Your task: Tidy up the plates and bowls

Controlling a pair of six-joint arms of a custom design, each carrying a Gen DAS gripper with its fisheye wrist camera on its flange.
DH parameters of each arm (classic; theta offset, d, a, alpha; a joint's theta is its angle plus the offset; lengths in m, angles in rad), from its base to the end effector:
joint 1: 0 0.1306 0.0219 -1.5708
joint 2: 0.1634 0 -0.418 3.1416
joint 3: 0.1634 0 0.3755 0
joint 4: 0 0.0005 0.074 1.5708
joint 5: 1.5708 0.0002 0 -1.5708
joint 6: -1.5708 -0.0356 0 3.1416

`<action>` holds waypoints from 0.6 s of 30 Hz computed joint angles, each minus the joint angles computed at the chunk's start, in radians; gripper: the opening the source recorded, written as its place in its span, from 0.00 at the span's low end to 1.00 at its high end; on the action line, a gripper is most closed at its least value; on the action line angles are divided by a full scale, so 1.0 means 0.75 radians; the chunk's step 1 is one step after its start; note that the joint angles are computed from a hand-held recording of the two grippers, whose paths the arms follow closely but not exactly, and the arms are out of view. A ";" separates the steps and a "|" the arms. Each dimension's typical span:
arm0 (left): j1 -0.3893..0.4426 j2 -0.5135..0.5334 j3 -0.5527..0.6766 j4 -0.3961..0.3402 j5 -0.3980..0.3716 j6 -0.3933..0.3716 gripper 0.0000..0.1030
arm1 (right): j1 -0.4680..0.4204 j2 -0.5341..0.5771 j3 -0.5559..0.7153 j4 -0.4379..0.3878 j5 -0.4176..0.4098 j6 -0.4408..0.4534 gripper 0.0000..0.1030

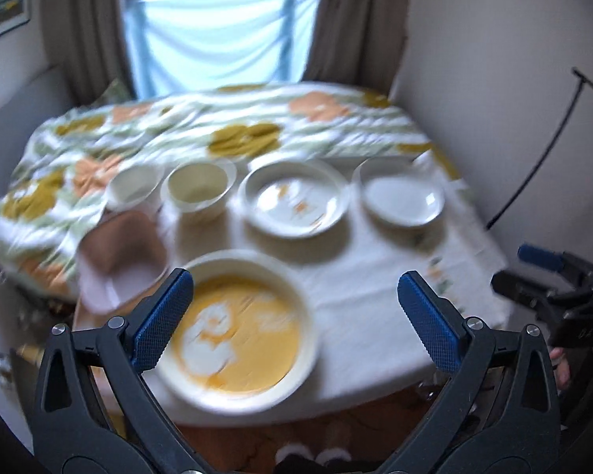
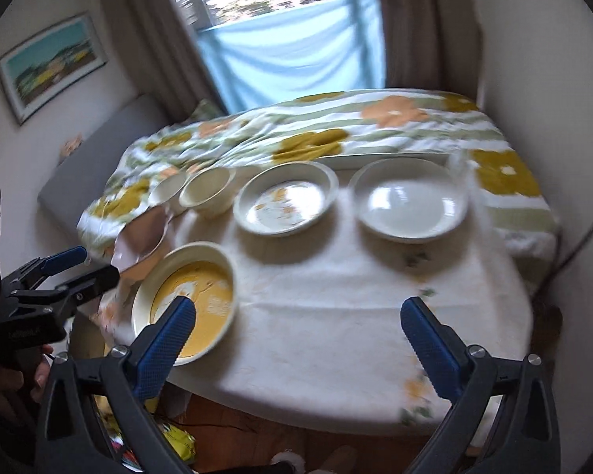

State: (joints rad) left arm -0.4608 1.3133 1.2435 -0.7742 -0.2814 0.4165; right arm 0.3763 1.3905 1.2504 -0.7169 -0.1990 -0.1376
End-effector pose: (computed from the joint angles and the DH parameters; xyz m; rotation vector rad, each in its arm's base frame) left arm 0.3884 -0.1823 0.4396 -0.0751 2.3718 -0.0789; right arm 0.4234 0.1743 0.4137 -0.3837 2.4311 0.4705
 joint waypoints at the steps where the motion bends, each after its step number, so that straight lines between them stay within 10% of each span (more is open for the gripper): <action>1: 0.003 0.035 0.052 -0.004 0.035 -0.030 1.00 | -0.022 -0.005 0.008 -0.015 0.015 0.004 1.00; 11: 0.124 0.547 0.738 -0.180 0.510 -0.316 1.00 | -0.177 0.092 0.187 -0.087 0.126 -0.106 1.00; 18: 0.178 1.116 1.474 -0.609 0.676 -0.533 0.99 | -0.237 0.285 0.293 -0.083 0.040 -0.266 1.00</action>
State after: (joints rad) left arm -0.3276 2.1501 2.3488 -1.2308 0.2260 0.0165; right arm 0.1983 1.6040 1.4704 -0.7790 -0.1686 -0.3370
